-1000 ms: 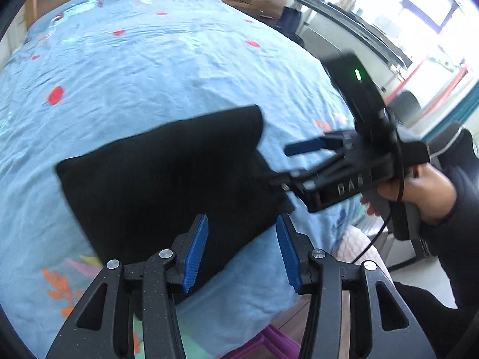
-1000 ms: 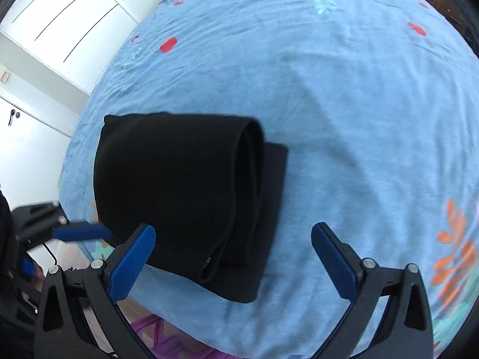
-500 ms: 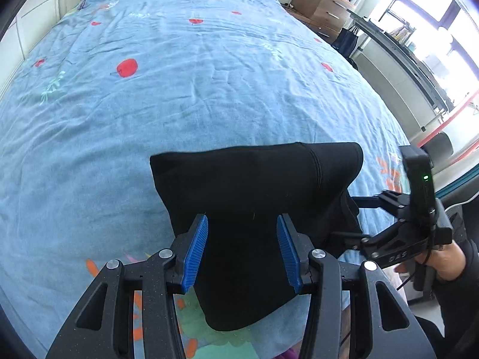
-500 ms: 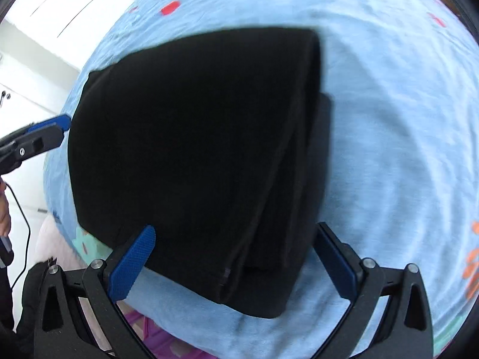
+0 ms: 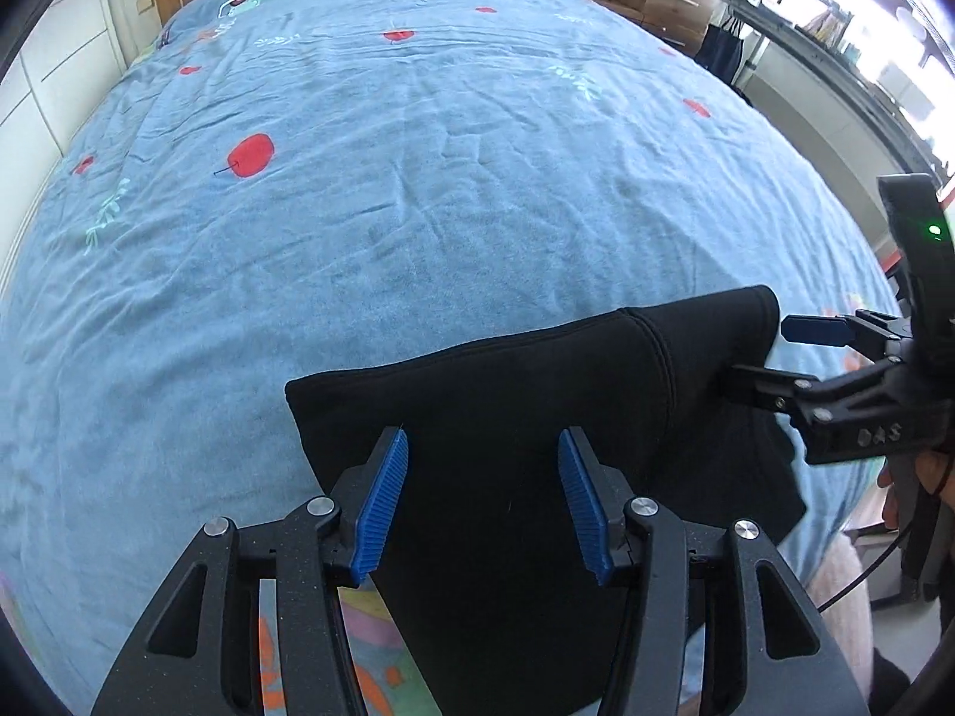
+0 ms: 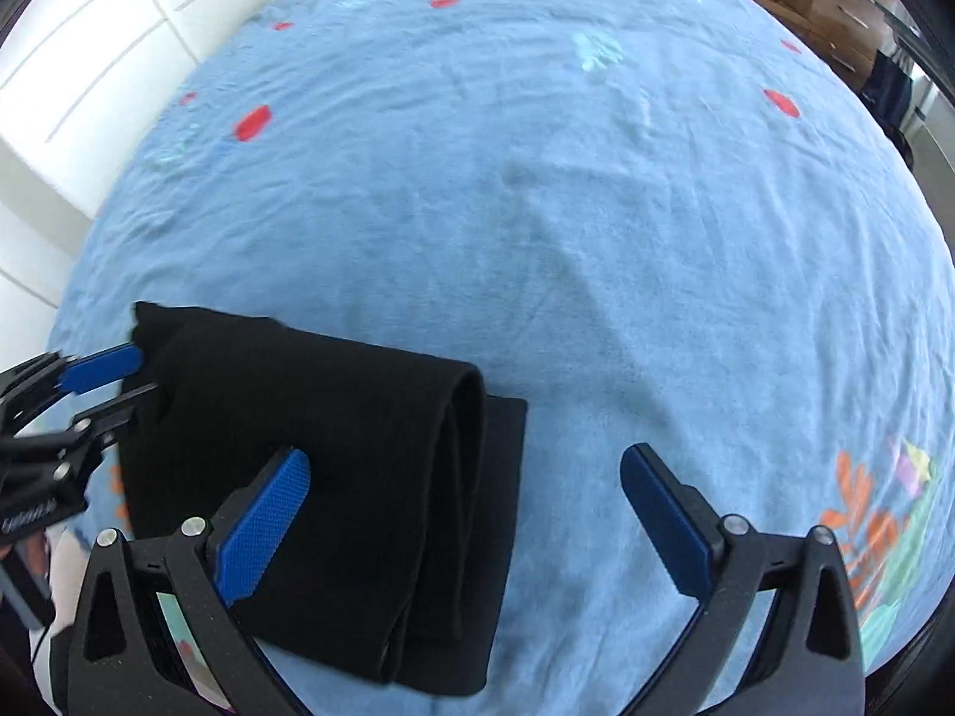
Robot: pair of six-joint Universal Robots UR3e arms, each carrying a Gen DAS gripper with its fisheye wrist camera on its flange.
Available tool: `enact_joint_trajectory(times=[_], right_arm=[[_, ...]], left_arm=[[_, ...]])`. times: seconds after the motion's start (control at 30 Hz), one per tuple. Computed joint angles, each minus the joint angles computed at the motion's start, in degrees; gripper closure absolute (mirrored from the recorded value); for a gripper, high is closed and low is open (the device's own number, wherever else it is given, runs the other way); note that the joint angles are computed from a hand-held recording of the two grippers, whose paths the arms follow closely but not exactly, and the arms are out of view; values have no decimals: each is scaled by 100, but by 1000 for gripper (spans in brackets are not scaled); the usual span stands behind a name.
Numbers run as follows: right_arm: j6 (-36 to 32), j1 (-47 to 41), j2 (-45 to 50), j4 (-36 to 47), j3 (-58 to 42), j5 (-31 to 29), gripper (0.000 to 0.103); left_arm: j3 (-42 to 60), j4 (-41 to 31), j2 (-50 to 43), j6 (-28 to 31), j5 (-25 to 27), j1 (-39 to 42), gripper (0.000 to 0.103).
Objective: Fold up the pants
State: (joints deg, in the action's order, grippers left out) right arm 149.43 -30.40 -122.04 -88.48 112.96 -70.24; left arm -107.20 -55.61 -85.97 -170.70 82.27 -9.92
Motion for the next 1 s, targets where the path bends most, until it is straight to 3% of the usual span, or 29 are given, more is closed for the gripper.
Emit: enact_joint_trajectory(times=[0.1,0.2,0.27,0.4,0.5,0.6,0.8,1.0], right_arm=[[379,12,302,-513,466,-86,0],[-394,-1066,-240,114,1053,508,0],[-465,-1012,-548,272,1063,458,0],[-168,-513,-424,107,706,358,0],[-782,-917,-727,946,396,526,0],[-1658,-1628,-1092,1999,173,553,0],[-1011,-923,-726,1420,483,494,0],[-1262,-968,-804,1760,722,593,0]], left_arm=[[-344,475,-134,194,51,23,56],[-557,767,-108,185,106,-5,55],[-449,575,0,140,159,-35,55],[-522,-249,815,230,-590,599,55],[-833,-772,1491,382,-923,1175,53],[-1107,-1147,1803,613,-917,1518,52],[-1527,-1208,1729,679,-1417,1819,48],[-1767,-1239,1469,758,-1832,2034,44]])
